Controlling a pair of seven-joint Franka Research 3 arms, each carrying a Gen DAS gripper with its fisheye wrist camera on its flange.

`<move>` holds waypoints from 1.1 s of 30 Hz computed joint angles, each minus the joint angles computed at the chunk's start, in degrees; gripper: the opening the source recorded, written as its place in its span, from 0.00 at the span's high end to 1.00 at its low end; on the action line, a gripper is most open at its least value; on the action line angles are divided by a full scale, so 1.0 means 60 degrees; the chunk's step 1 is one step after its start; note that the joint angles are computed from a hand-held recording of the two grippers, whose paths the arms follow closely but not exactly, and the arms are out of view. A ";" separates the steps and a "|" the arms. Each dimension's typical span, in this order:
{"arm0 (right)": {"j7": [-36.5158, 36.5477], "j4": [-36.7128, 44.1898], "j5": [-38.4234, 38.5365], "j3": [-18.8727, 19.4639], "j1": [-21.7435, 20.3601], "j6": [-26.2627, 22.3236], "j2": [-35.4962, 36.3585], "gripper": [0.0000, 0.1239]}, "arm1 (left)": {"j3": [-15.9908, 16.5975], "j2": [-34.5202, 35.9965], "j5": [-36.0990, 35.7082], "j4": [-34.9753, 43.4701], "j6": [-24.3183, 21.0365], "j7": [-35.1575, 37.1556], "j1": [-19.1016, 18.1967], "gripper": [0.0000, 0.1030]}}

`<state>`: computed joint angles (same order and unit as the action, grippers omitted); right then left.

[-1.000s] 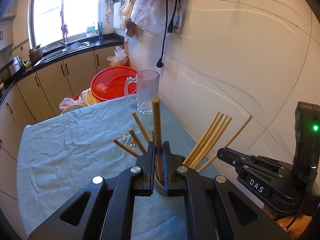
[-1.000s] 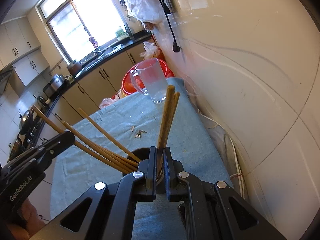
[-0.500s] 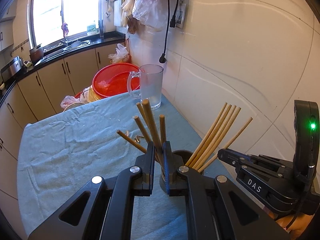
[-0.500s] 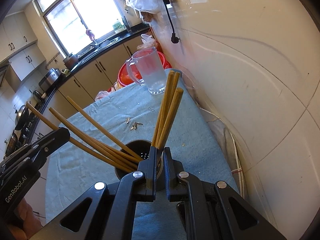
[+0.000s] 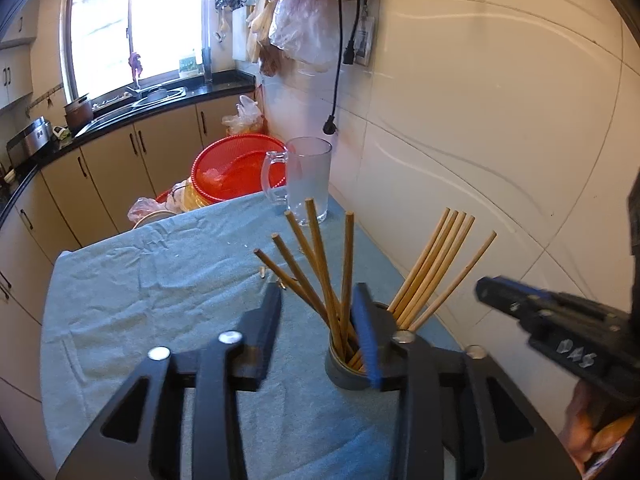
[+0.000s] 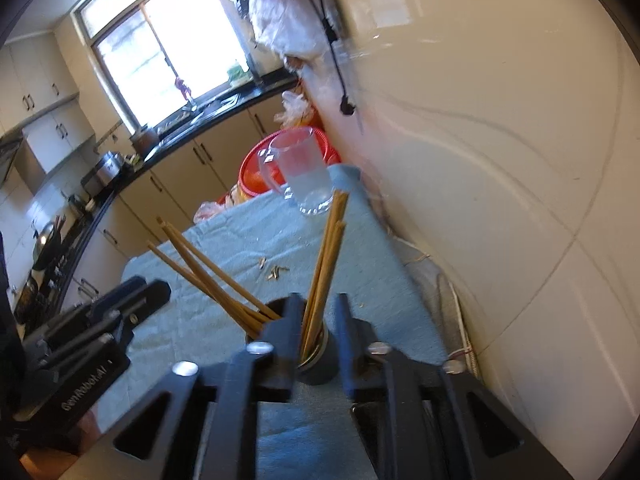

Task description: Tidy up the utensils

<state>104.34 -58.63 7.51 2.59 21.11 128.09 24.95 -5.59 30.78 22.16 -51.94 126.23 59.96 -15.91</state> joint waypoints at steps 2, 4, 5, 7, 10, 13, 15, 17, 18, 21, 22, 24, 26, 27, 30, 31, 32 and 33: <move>0.0135 -0.0348 -0.0184 -0.0103 0.0054 0.0191 -0.0315 0.60 | 0.0095 -0.0310 0.0195 -0.0410 0.0132 -0.0215 -0.0044 0.54; 0.0402 -0.0878 -0.0726 -0.0287 0.0193 0.0352 -0.0817 0.52 | 0.0182 -0.0722 0.0472 -0.0860 0.0071 -0.0519 -0.0101 0.36; 0.0509 -0.1222 -0.0965 -0.0325 0.0239 0.0497 -0.1105 0.46 | 0.0196 -0.1038 0.0632 -0.1294 0.0212 -0.0703 -0.0097 0.32; 0.0771 -0.1967 -0.1575 -0.0374 0.0347 0.0780 -0.1719 0.37 | 0.0271 -0.1826 0.1266 -0.2392 0.0638 -0.1222 -0.0134 0.21; 0.1207 -0.3153 -0.2658 -0.0328 0.0425 0.1082 -0.2669 0.32 | 0.0113 -0.2731 0.1791 -0.3596 0.0832 -0.1722 0.0005 0.16; 0.1572 -0.3706 -0.3644 -0.0136 0.0392 0.0797 -0.3195 0.31 | -0.0135 -0.3390 0.2204 -0.4421 0.0596 -0.1978 0.0139 0.13; 0.1598 -0.4227 -0.3944 0.0039 0.0297 0.0715 -0.3626 0.30 | -0.0305 -0.3695 0.2432 -0.4787 0.0274 -0.2127 0.0173 0.12; 0.1540 -0.4662 -0.4066 0.0218 0.0199 0.0608 -0.3974 0.30 | -0.0490 -0.3978 0.2355 -0.5214 0.0360 -0.2094 0.0277 0.10; 0.1453 -0.4827 -0.4045 0.0302 0.0146 0.0590 -0.4096 0.30 | -0.0569 -0.4099 0.2376 -0.5387 0.0290 -0.2054 0.0294 0.07; 0.1154 -0.5138 -0.4219 0.0536 0.0045 0.0426 -0.4329 0.30 | -0.0757 -0.4482 0.2593 -0.5961 0.0282 -0.1931 0.0327 0.07; 0.1111 -0.5195 -0.4281 0.0591 0.0024 0.0397 -0.4379 0.30 | -0.0796 -0.4661 0.2629 -0.6251 0.0510 -0.1899 0.0369 0.07; 0.1146 -0.5348 -0.4402 0.0687 -0.0010 0.0378 -0.4502 0.30 | -0.0878 -0.4806 0.2834 -0.6491 0.0688 -0.1951 0.0417 0.07; 0.1121 -0.5424 -0.4540 0.0766 -0.0028 0.0394 -0.4543 0.30 | -0.0954 -0.4879 0.2901 -0.6604 0.0793 -0.1863 0.0455 0.07; 0.1106 -0.5528 -0.4606 0.0805 -0.0025 0.0410 -0.4615 0.30 | -0.0983 -0.4886 0.2989 -0.6615 0.0782 -0.1871 0.0460 0.07; 0.1028 -0.5674 -0.4597 0.0883 -0.0042 0.0387 -0.4698 0.30 | -0.1013 -0.4919 0.2854 -0.6694 0.0895 -0.1762 0.0513 0.07; 0.1013 -0.5672 -0.4607 0.0900 -0.0048 0.0349 -0.4691 0.30 | -0.1014 -0.4940 0.2775 -0.6733 0.0944 -0.1727 0.0534 0.07; 0.1002 -0.5680 -0.4606 0.0905 -0.0059 0.0327 -0.4695 0.30 | -0.1015 -0.4927 0.2674 -0.6715 0.0944 -0.1689 0.0553 0.07; 0.0993 -0.5673 -0.4573 0.0905 -0.0068 0.0324 -0.4688 0.30 | -0.1016 -0.4926 0.2580 -0.6719 0.0919 -0.1676 0.0568 0.07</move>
